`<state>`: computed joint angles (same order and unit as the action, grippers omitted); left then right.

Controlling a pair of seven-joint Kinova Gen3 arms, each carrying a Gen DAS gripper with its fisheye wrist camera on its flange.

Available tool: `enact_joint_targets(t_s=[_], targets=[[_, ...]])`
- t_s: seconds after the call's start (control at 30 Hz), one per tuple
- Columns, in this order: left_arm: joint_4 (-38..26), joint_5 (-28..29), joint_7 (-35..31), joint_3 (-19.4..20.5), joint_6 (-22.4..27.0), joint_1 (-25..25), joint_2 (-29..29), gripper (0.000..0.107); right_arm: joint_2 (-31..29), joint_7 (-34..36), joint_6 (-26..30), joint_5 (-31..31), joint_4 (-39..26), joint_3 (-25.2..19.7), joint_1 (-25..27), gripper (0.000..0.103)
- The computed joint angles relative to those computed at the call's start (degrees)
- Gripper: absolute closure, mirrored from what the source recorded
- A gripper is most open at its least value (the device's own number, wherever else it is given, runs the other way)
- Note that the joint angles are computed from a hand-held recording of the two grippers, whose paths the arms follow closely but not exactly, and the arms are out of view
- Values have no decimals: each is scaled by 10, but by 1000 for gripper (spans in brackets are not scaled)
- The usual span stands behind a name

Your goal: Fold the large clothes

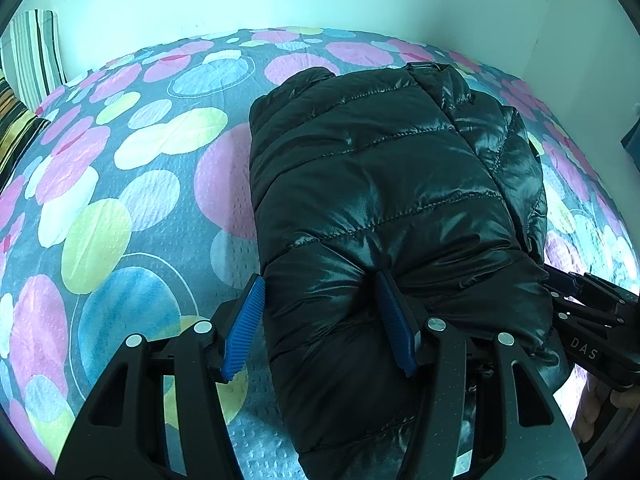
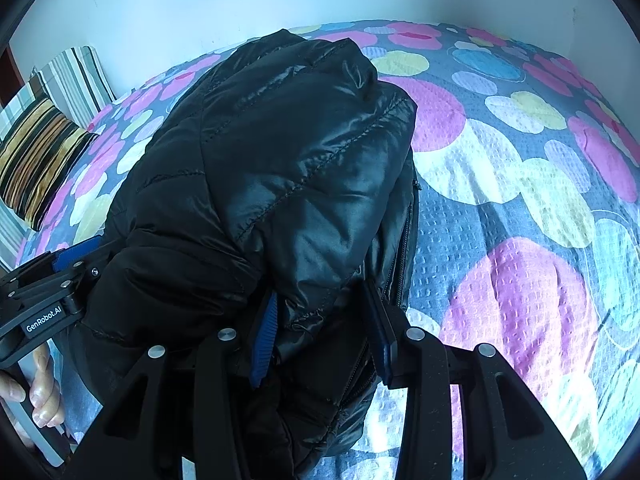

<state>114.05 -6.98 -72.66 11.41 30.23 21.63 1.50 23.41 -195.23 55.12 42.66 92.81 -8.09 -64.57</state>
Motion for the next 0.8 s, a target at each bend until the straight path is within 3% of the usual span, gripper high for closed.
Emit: enact_joint_targets(t_s=[0.43,0.67,0.8], targets=[[-3,16,-18,0,7,-7,-11,51,-10,-35,7,30,9,-5,-9,60],[-8,105,-99,-15,15,-29,-23,51,-23,-53,5,51,22,-8,-12,56],[-5,146,-136,-23,15,-42,-32,51,-27,-55,25,60,21,-14,-16,46]])
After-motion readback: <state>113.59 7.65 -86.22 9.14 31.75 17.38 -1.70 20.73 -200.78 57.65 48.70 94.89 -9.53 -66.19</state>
